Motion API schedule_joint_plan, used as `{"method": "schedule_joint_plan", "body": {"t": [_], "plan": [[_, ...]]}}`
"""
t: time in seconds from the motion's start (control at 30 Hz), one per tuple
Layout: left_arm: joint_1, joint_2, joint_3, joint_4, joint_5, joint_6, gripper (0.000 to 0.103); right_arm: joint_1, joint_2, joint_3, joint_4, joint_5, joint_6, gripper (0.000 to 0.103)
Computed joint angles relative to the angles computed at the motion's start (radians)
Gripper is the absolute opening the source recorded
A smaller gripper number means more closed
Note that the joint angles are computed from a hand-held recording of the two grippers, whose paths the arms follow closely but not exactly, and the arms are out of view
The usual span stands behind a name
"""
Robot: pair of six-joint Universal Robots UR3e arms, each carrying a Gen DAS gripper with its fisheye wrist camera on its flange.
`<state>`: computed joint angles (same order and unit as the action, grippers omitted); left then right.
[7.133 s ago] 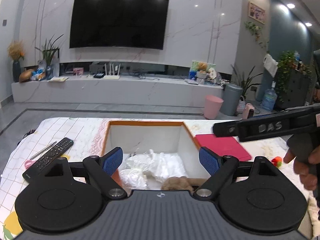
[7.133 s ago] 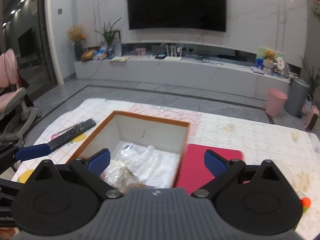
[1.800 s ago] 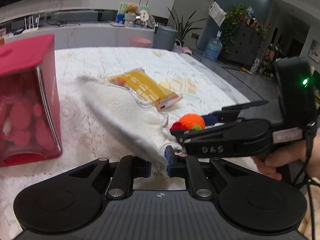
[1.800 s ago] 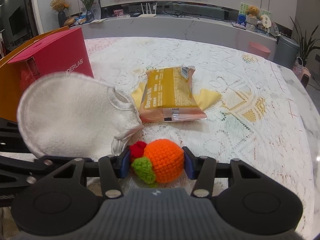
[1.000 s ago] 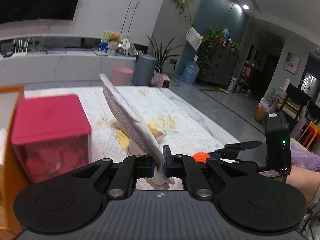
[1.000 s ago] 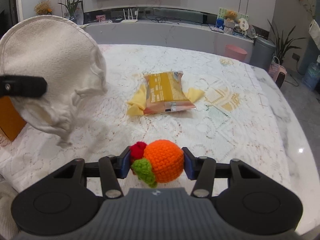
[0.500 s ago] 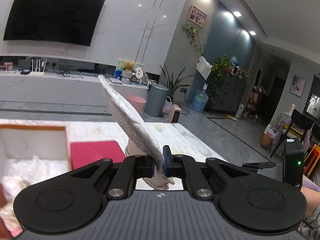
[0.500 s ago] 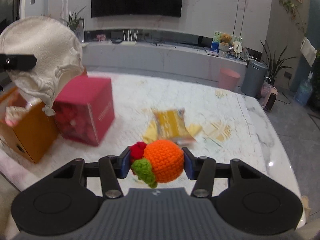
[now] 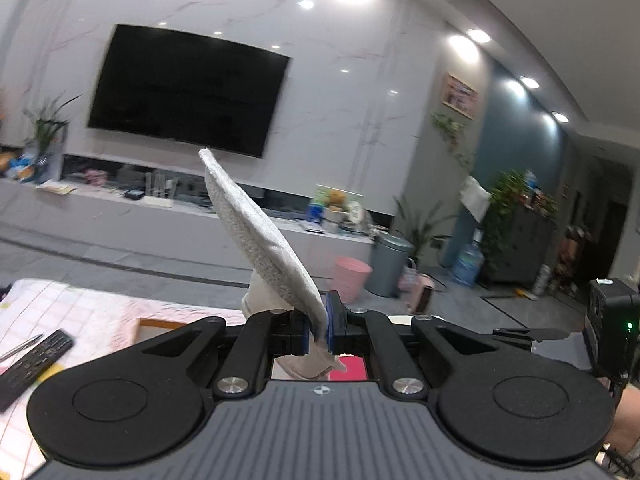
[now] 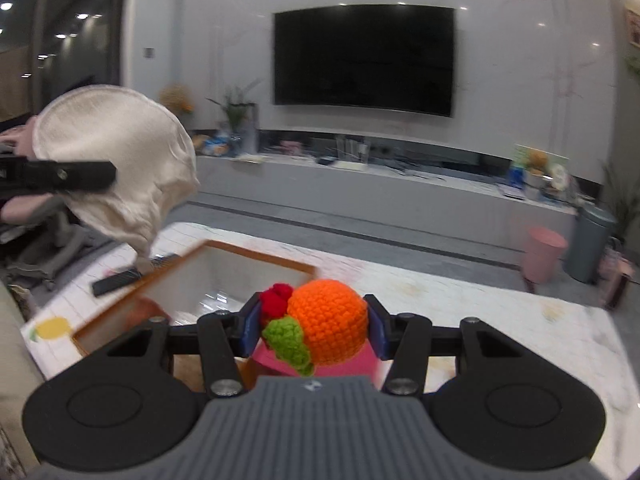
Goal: Organize soft objects
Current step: 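Carry the white pad with the left tool while the right tool carries the ball toward the orange box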
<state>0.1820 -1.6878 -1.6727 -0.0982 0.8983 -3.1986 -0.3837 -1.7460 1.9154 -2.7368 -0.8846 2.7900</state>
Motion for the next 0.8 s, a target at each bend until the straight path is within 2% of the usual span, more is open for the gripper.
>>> {"method": "schedule_joint_plan", "body": {"t": [0.17, 0.37, 0.47, 0.6, 0.8], "plan": [[0.047, -0.037, -0.039, 0.053, 0.004, -0.019, 0.008, 0.195, 0.173, -0.134, -0.080, -0.106, 0.061, 0.052], [0.072, -0.169, 0.017, 0.083, 0.014, -0.031, 0.008, 0.335, 0.383, -0.313, -0.097, -0.197, 0.112, 0.052], [0.079, -0.215, 0.079, -0.022, 0.031, 0.012, 0.008, 0.374, 0.467, -0.380, -0.099, -0.232, 0.140, 0.052], [0.029, -0.329, 0.255, -0.178, 0.114, 0.021, 0.008, 0.410, 0.563, -0.462, -0.073, -0.256, 0.135, 0.051], [-0.003, -0.419, 0.372, -0.281, 0.181, 0.040, 0.008, 0.430, 0.660, -0.546, -0.065, -0.240, 0.125, 0.051]]}}
